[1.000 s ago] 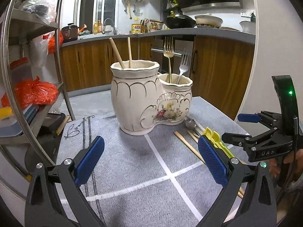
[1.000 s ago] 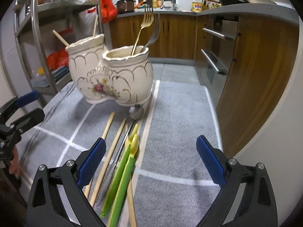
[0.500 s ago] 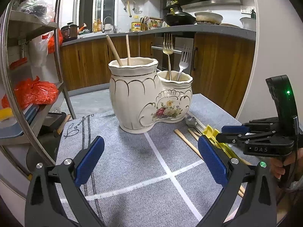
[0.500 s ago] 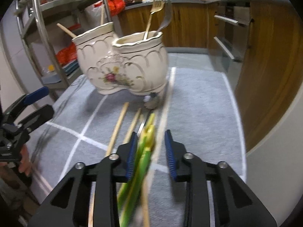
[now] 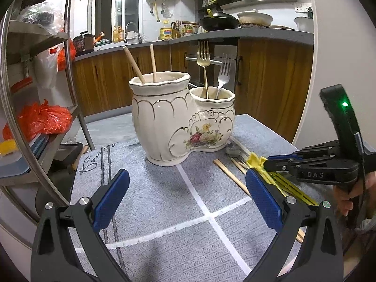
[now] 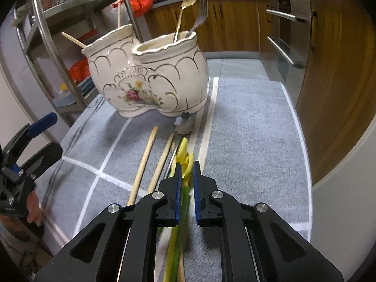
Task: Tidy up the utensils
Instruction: 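Close the right tool on a yellow-green plastic utensil, then lift the yellow-green utensil with the right tool while the left tool grasps a chopstick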
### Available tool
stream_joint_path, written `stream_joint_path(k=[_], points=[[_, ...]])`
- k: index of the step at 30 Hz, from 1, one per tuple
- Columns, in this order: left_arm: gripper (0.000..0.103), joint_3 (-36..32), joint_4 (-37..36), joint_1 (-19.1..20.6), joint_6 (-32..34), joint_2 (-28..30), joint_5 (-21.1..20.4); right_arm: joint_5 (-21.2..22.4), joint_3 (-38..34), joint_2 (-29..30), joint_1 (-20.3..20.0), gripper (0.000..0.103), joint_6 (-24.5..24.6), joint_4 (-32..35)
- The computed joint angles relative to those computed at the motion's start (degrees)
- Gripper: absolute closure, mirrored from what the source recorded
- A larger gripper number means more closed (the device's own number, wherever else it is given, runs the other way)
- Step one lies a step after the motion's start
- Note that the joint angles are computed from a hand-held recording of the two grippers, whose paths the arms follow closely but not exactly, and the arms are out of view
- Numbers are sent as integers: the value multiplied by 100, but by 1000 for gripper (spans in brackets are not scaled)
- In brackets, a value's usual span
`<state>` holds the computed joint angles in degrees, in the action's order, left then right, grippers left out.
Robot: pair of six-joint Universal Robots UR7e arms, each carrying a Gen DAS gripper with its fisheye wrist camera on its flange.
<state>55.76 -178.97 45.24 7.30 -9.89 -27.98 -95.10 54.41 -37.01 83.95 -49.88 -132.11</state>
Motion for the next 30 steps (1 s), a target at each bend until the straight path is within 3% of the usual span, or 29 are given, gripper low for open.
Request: stream_joint_path(k=[3, 4, 14, 16, 19, 24, 30], points=[[6, -172, 754, -11, -433, 19, 117, 123, -184, 52, -36, 91, 93, 286], [6, -236, 938, -16, -522, 37, 149, 162, -150, 28, -37, 95, 70, 223], [9, -1322, 3349, 11, -2283, 452, 120, 829, 264, -358, -136, 96, -74, -302], [21, -1658, 4129, 36, -2826, 586, 123, 901, 276, -400, -160, 96, -83, -330], [30, -2175, 5005, 73, -3408, 807, 15, 1002, 301, -451, -191, 96, -90, -347], [51, -2911, 6031, 116, -3975, 1152, -29, 1126, 394, -531, -214, 96, -132, -370], [73, -3674, 6495, 151, -4117, 1509, -128, 1241, 556, -640, -234, 96, -240, -403]])
